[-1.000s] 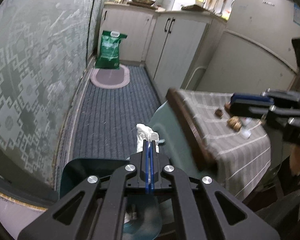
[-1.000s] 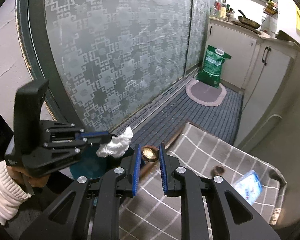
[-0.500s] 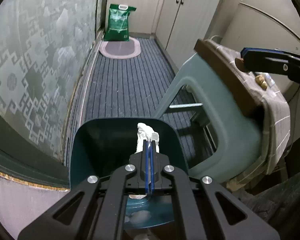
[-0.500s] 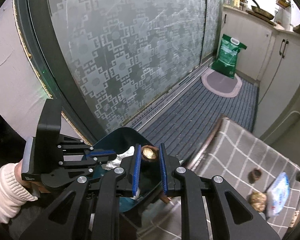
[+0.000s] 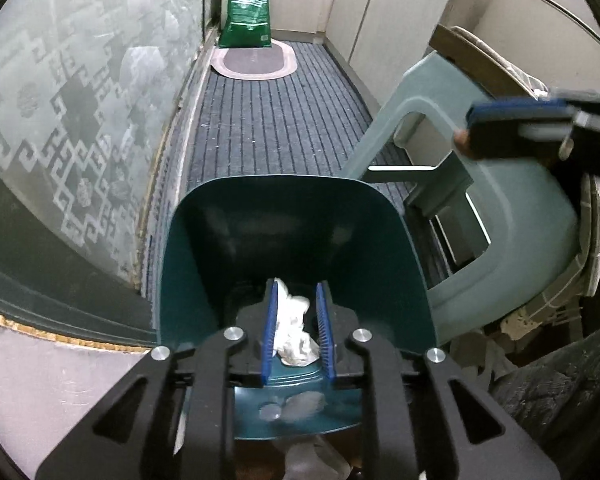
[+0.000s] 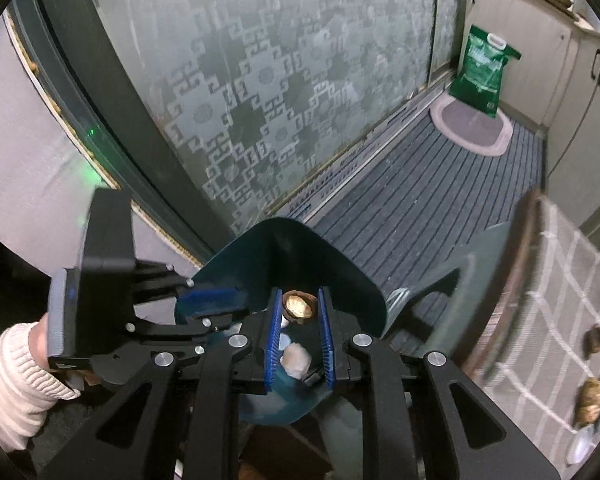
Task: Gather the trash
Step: 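Carry the tissue and nut shell over the teal bin and release both, then move both tools back over the stool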
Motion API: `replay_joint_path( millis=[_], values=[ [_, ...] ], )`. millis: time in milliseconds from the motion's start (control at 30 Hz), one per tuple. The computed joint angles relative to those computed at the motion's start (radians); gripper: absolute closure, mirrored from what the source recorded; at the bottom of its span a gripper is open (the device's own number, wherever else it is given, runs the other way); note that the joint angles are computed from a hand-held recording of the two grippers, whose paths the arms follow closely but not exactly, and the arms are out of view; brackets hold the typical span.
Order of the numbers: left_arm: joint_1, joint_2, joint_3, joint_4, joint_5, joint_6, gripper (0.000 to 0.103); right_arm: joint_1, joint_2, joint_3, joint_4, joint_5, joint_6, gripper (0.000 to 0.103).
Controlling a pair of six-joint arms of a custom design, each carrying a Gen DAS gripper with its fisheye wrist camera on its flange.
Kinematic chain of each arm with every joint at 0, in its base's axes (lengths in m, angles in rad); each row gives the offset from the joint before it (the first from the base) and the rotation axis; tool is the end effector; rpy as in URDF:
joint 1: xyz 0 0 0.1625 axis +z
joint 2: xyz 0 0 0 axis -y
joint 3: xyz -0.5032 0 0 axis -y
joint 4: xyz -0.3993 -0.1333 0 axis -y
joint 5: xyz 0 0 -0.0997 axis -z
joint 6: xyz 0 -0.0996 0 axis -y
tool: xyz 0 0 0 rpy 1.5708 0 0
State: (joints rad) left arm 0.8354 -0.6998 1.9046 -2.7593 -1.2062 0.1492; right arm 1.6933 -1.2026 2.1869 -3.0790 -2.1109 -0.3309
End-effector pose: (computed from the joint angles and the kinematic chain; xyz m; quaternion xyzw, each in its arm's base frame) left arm -0.2948 -0.5775 0.0191 0.4222 0.8881 -0.0447 0.1759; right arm 0.1464 -0.5172 0.2753 0.1419 -0.9226 0.2214 0.2822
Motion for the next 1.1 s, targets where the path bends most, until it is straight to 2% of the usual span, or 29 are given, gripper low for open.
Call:
replay_joint_path(
  millis=[333, 700, 1000, 1100],
  values=[
    [0.003, -0.051, 0.043, -0.114, 0.013, 0.016, 0.083, -0.023, 0.113, -0.022, 0.033, -0.013, 0.028, 0.085],
    [-0.009, -0.104, 0.089, -0.269, -0.01, 0.056, 0.087, -0.053, 0.17, -0.046, 0.063, -0.026, 0.064, 0.085],
    [-0.03, -0.139, 0.12, -0.379, -0.042, 0.084, 0.087, -0.072, 0.221, -0.051, 0.016, -0.096, 0.089, 0.085],
    [-0.038, -0.145, 0.129, -0.408, -0.047, 0.096, 0.087, -0.082, 0.228, -0.052, 0.026, -0.108, 0.111, 0.065]
  ],
)
